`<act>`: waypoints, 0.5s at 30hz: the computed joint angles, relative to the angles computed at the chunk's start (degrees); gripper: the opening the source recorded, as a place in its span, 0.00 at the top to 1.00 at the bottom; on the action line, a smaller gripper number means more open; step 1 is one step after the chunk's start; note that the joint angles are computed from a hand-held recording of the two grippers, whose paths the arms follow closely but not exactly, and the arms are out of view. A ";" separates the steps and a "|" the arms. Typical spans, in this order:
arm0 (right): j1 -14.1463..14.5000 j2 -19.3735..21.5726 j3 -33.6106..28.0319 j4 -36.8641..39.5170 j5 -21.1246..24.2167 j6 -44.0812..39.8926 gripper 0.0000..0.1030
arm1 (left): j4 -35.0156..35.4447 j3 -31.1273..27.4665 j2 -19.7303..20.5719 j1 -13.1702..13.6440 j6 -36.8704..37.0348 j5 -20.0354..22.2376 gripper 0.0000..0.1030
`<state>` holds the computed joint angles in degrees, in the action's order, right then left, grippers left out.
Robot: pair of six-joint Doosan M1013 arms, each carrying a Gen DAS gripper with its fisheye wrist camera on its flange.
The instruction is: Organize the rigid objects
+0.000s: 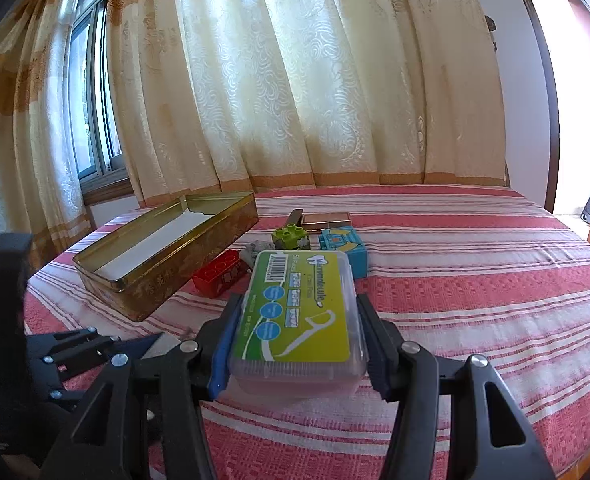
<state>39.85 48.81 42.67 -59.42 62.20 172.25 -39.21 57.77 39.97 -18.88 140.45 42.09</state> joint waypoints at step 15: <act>-0.11 0.45 -1.13 -1.66 -0.64 -0.87 0.45 | -3.72 -1.12 0.14 0.61 2.36 -4.59 0.64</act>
